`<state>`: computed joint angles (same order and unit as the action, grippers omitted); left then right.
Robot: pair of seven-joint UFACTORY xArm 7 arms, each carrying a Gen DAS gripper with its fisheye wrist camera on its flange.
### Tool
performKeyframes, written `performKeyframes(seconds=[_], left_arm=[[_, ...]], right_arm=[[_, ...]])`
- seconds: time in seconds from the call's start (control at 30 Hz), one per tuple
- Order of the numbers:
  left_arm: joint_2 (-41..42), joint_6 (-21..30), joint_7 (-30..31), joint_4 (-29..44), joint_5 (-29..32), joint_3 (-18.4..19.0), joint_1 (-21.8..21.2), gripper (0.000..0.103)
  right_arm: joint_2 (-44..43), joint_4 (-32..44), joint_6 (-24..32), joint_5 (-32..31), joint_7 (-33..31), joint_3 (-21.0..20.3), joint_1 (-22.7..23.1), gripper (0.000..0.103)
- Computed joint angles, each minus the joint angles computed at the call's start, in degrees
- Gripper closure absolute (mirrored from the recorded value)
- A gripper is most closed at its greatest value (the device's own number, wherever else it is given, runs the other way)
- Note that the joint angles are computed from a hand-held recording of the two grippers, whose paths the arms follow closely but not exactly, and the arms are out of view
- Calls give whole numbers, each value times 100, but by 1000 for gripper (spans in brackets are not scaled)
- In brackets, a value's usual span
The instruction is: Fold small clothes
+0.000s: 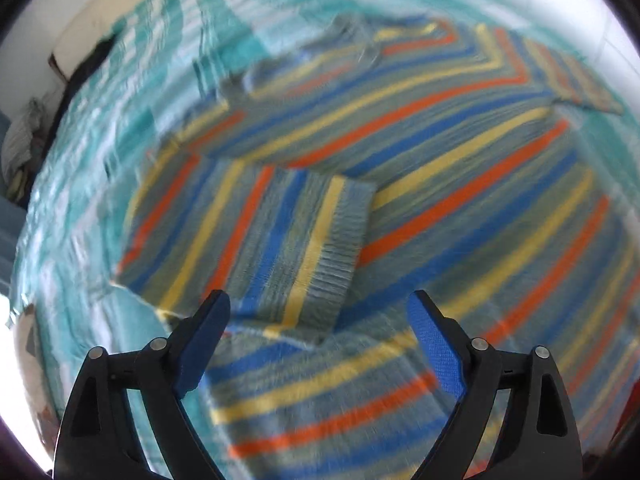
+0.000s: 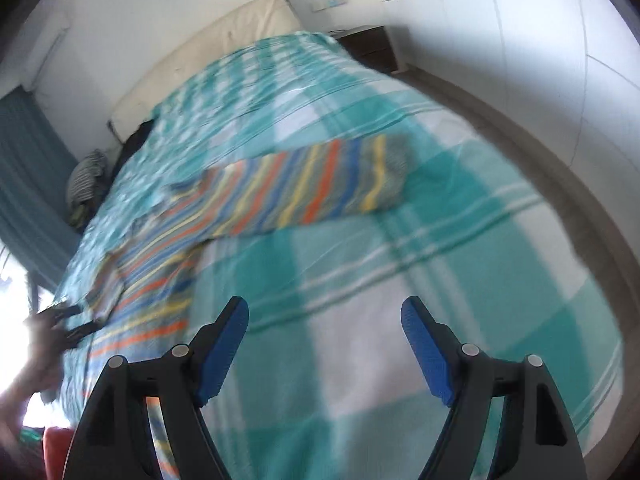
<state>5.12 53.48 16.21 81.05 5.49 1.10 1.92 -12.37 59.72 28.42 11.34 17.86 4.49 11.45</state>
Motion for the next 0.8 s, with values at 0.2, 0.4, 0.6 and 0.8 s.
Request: performKeyframes(seconds=[0.2,0.4,0.6,0.8], left_arm=[[123,211,-312,498,-1728,239,601,99],[388,-188,-2476,1119,-1176,1008,1503,100],[930,195,-2952,1393,-752,1065,2205,101],[999,6,-3042,1196,-428,990,2201,102]], right_arm=[[-84,-77,-352,-229,-233,235,250,25],[20,-65,-192,-257,-351,231,374,25],[222,62,-47,-301,-325,268,388,25],[349,168,191,-556,-208,338,368,25]])
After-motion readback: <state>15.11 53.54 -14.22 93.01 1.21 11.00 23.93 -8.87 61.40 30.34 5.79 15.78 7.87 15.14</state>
